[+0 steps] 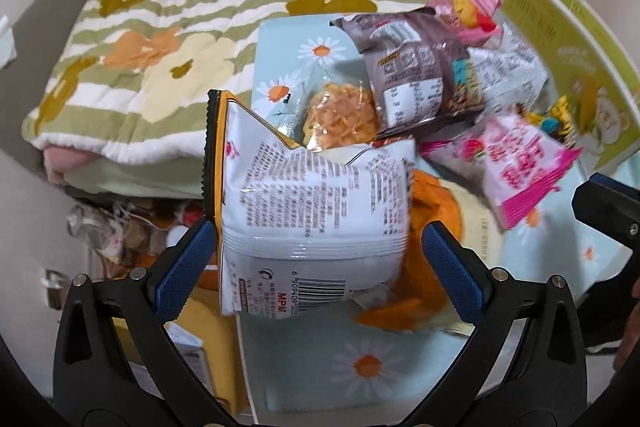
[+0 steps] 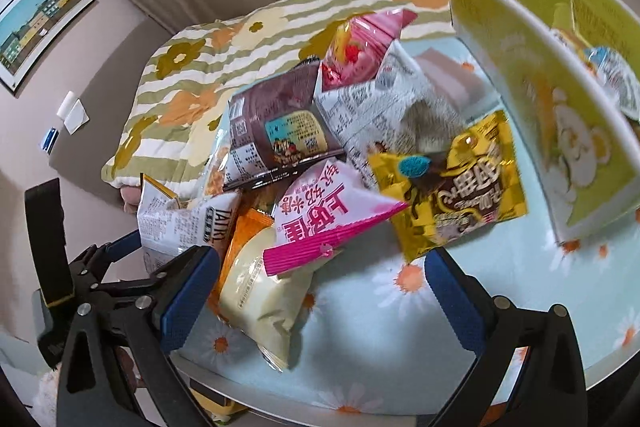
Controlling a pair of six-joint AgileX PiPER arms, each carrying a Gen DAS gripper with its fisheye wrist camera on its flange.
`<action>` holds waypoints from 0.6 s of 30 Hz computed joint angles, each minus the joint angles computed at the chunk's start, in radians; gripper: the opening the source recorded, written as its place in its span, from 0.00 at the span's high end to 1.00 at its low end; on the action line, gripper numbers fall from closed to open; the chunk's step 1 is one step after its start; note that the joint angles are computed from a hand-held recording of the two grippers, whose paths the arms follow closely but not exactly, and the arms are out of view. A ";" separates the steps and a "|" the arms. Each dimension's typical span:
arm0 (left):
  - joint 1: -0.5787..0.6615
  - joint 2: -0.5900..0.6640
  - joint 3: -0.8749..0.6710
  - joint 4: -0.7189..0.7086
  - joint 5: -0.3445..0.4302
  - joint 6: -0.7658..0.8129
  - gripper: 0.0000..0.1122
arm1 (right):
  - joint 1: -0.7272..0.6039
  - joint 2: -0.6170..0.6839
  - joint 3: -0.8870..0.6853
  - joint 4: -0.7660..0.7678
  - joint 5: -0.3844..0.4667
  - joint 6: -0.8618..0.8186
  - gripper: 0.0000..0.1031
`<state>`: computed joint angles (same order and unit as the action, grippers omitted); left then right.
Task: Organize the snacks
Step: 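Grasp the white printed bag with left tool while right grasps pink-white bag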
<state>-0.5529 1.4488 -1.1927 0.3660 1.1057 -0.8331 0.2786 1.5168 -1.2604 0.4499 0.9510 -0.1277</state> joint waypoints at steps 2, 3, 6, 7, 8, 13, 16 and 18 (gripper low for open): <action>-0.006 0.014 0.003 0.019 0.000 -0.001 0.09 | 0.016 0.017 0.004 -0.004 -0.022 0.013 0.01; -0.007 0.022 0.003 0.027 0.002 0.001 0.09 | 0.022 0.025 0.002 -0.005 -0.029 0.018 0.01; -0.003 0.044 -0.002 0.040 -0.005 0.009 0.09 | 0.029 0.047 0.007 0.005 -0.056 0.026 0.01; -0.002 0.047 -0.005 0.042 -0.007 0.014 0.09 | 0.029 0.056 0.006 0.010 -0.062 0.033 0.01; -0.002 0.056 -0.012 0.048 -0.007 0.020 0.09 | 0.026 0.064 0.007 0.020 -0.068 0.031 0.01; -0.009 0.096 -0.036 0.085 0.000 0.048 0.09 | 0.016 0.106 -0.006 0.055 -0.071 0.014 0.01; -0.008 0.099 -0.038 0.088 -0.002 0.070 0.15 | 0.011 0.128 -0.017 0.072 -0.072 0.006 0.01; -0.016 0.107 -0.048 0.090 0.006 0.088 0.23 | 0.006 0.140 -0.028 0.080 -0.066 0.000 0.02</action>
<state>-0.5689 1.5557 -1.2411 0.4561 1.1116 -0.7456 0.2841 1.6571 -1.2885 0.5304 0.8855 -0.1273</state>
